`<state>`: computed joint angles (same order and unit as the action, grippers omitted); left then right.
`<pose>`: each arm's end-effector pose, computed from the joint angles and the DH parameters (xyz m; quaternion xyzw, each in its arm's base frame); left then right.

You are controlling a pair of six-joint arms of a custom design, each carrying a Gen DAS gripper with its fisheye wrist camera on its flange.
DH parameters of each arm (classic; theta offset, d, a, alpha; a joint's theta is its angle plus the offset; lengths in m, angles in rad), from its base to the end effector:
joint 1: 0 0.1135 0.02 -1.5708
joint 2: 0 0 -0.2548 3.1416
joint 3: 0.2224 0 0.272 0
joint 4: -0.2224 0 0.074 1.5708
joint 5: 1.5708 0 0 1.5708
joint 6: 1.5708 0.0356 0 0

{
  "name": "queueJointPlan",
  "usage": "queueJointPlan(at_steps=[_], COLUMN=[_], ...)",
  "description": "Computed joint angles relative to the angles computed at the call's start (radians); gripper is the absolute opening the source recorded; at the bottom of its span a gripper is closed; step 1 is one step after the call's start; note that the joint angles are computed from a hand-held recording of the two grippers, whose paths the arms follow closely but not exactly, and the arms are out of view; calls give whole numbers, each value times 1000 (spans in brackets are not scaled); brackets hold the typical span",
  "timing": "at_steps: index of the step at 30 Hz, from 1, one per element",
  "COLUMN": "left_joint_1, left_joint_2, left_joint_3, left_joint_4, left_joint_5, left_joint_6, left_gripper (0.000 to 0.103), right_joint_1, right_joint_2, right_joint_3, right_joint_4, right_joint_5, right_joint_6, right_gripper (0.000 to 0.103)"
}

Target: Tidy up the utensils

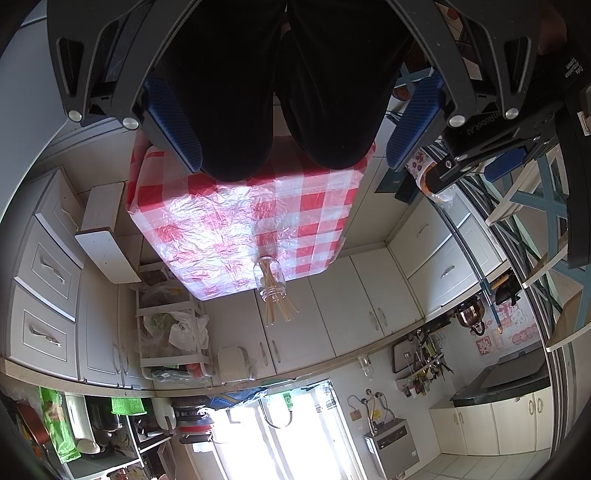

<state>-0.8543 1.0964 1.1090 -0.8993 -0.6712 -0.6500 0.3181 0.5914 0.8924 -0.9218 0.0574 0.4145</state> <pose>0.1694 -0.1608 0.3245 -0.0192 0.8961 0.0102 0.4432 0.1271 0.0397 0.3278 0.0559 0.8873 0.1399 0.4360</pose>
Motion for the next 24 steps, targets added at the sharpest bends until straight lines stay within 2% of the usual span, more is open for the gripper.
queueJointPlan(at_steps=[24], left_joint_1=[5], left_joint_2=[-4], left_joint_3=[-2], left_joint_4=[-1], left_joint_5=[0], left_joint_6=[4], left_gripper=[95], right_joint_1=[10], right_joint_2=[1], right_joint_3=[0], right_joint_4=[1], right_joint_5=[8], right_joint_6=[5], right_gripper=[96])
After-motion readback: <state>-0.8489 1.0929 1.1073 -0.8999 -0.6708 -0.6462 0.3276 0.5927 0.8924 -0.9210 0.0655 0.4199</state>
